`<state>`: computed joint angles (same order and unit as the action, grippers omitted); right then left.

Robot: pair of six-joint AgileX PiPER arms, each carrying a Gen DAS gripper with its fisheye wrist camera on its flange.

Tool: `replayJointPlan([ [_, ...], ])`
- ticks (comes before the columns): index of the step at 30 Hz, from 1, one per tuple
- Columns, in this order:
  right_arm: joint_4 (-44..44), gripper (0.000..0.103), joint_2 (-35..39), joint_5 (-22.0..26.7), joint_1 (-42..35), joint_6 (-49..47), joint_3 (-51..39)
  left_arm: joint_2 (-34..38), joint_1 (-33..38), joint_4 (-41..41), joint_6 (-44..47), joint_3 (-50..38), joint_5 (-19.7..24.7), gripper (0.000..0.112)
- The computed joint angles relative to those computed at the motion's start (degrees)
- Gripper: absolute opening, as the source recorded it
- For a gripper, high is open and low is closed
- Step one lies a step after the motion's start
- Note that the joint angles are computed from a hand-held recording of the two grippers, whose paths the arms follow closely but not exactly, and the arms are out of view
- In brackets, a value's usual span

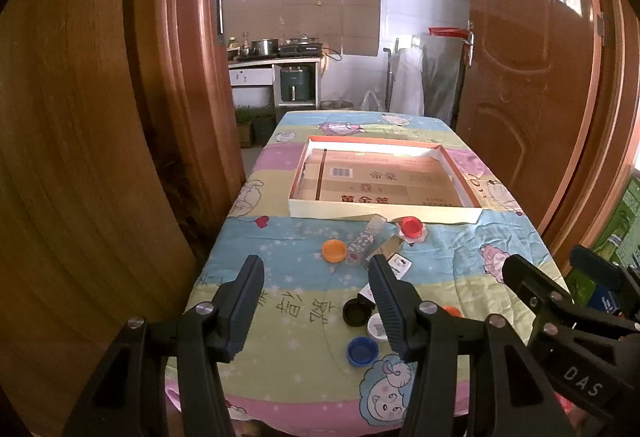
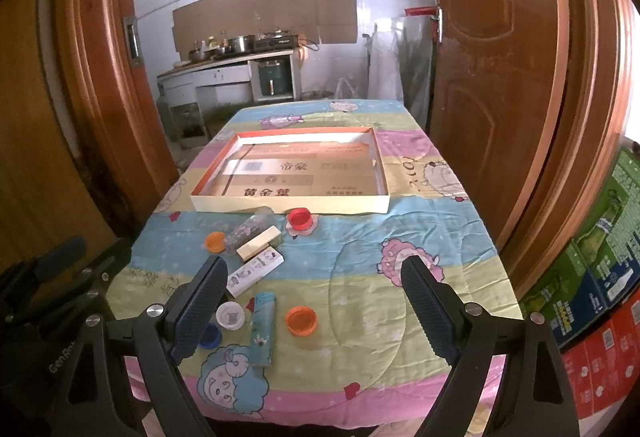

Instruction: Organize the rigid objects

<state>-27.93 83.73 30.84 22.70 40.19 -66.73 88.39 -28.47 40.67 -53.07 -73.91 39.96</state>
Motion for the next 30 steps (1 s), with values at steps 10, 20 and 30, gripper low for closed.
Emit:
replayJointPlan([
  [10,0.6,0.09,0.0,0.1,0.0,-0.5,-0.1,0.0,-0.1,-0.2,0.1,0.1,-0.2,0.055],
  [20,0.1,0.09,0.2,-0.3,0.2,-0.3,0.1,-0.4,-0.5,-0.2,-0.2,0.5,0.0,0.055],
  [30,0.3,0.09,0.3,-0.5,0.2,-0.4,0.2,-0.2,-0.6,-0.9,0.3,0.2,0.2,0.055],
])
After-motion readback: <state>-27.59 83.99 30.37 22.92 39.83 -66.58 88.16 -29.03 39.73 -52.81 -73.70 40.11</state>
